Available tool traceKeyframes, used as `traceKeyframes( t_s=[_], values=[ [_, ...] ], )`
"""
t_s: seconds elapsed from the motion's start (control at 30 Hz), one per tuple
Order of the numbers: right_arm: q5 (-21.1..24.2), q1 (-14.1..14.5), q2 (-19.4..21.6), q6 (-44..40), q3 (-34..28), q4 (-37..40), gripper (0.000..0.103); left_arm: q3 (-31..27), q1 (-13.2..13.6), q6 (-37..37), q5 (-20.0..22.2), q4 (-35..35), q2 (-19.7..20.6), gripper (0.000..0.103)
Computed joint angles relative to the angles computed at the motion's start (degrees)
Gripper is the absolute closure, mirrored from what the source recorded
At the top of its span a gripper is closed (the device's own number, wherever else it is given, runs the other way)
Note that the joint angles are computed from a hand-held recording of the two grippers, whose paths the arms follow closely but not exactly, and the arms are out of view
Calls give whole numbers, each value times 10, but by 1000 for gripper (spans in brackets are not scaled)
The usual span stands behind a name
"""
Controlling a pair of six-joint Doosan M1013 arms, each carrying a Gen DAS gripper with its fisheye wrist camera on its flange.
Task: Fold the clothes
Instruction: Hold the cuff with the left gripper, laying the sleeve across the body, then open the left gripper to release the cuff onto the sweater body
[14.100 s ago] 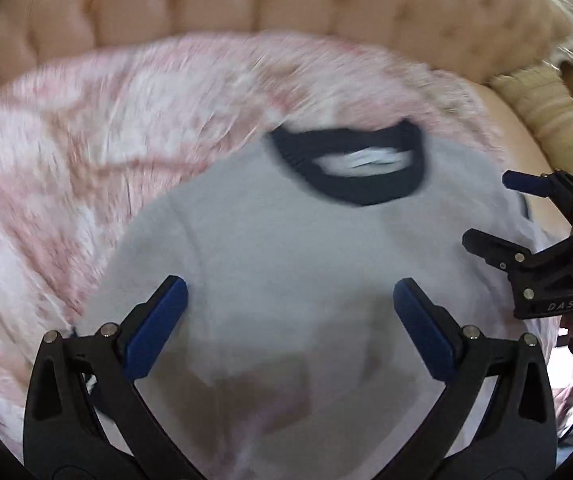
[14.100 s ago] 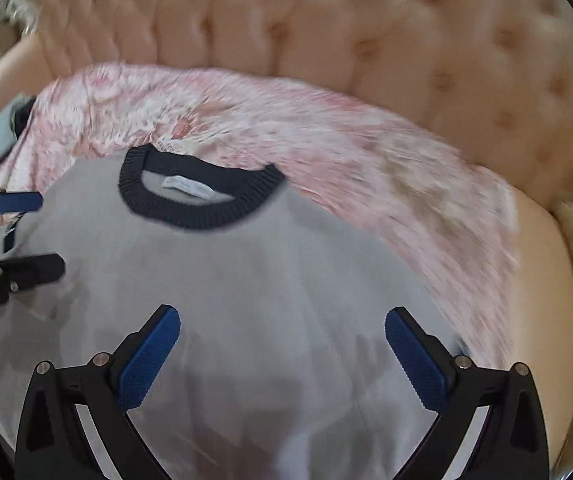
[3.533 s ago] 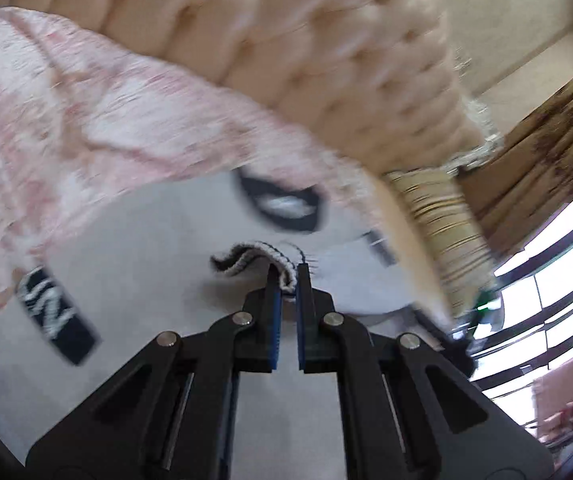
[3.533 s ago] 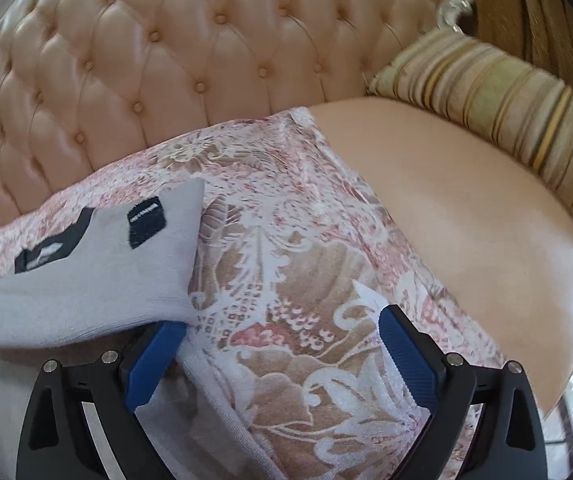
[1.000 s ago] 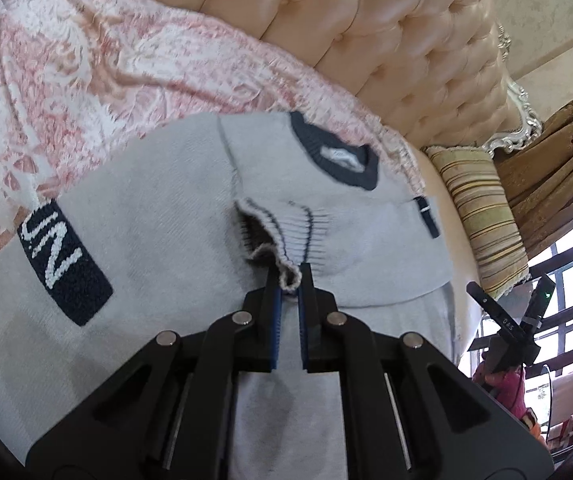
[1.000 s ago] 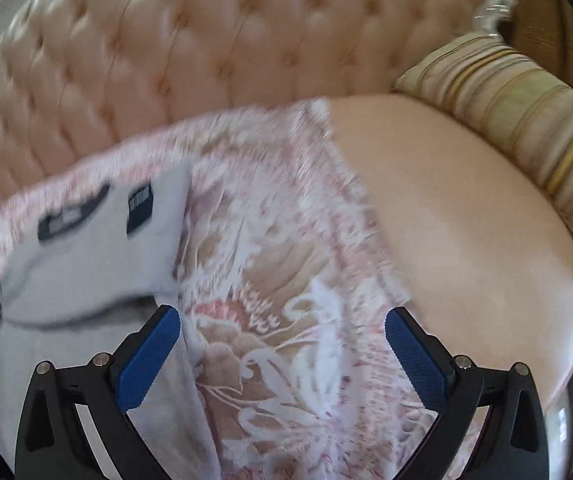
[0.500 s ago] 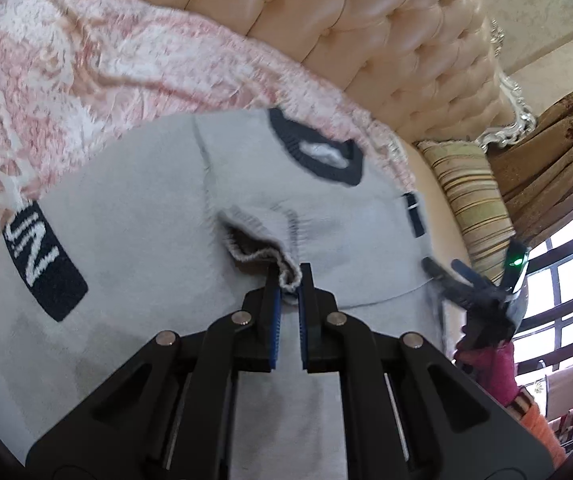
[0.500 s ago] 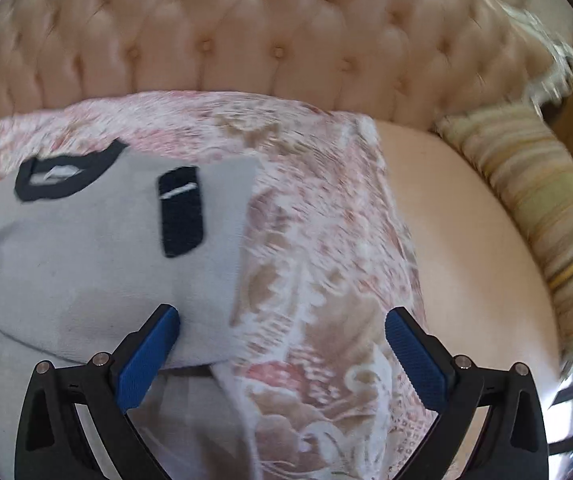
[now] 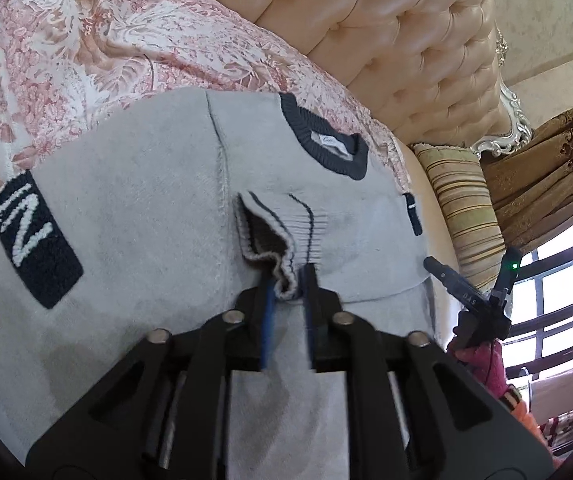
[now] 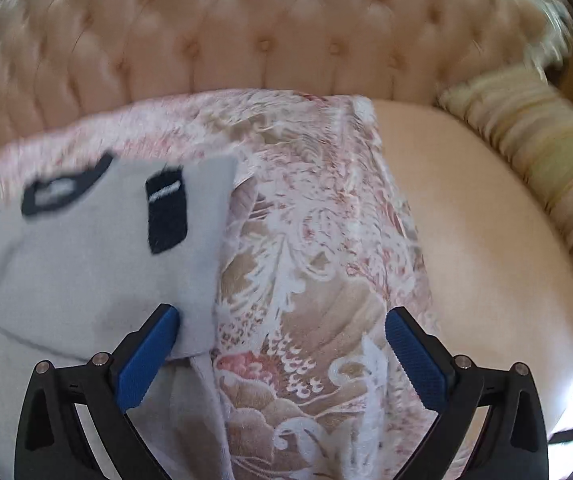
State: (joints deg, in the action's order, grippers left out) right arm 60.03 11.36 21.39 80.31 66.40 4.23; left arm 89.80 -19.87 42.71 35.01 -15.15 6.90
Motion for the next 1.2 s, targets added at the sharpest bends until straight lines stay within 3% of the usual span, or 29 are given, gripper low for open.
traceKeyframes(
  t_s=[0.07, 0.13, 0.2, 0.27, 0.4, 0.57, 0.63, 0.77, 0.9, 1.0, 1.1, 1.17, 1.2],
  values=[
    [-18, 0, -8, 14, 6, 0, 0, 5, -8, -64, -16, 68, -12, 25],
    [-44, 3, -15, 12, 9, -1, 0, 11, -20, -159, -32, 170, -26, 12],
    [-62, 6, -12, 10, 0, -3, 0, 3, -33, -232, -25, 274, -32, 12],
    [-52, 12, 6, 14, -30, -7, 0, -12, -36, -229, -18, 292, -27, 9],
    [-9, 34, 52, 26, -92, -55, 0, -57, -28, -110, 11, 208, 8, 4],
    [48, 45, 100, 41, -143, -121, 0, -87, -43, -36, 56, 199, 34, 1],
    [75, 37, 110, 46, -155, -97, 0, -92, -47, -5, 65, 197, 41, 1],
    [71, 24, 104, 45, -149, -64, 0, -103, -42, 19, 106, 178, 56, 1],
    [5, 17, 63, 20, -104, -19, 0, -78, -50, -38, 54, 230, 31, 1],
    [1, 25, 51, -65, -84, -9, 0, -81, -49, 23, 23, 194, 32, 1],
    [41, 36, 65, -100, -88, -64, 0, -113, -33, 86, 106, 105, 66, 1],
    [37, 24, 60, -71, -83, -42, 0, -106, -33, 92, 97, 114, 63, 1],
    [32, 20, 53, -49, -78, -47, 0, -113, -32, 92, 113, 112, 65, 1]
  ],
)
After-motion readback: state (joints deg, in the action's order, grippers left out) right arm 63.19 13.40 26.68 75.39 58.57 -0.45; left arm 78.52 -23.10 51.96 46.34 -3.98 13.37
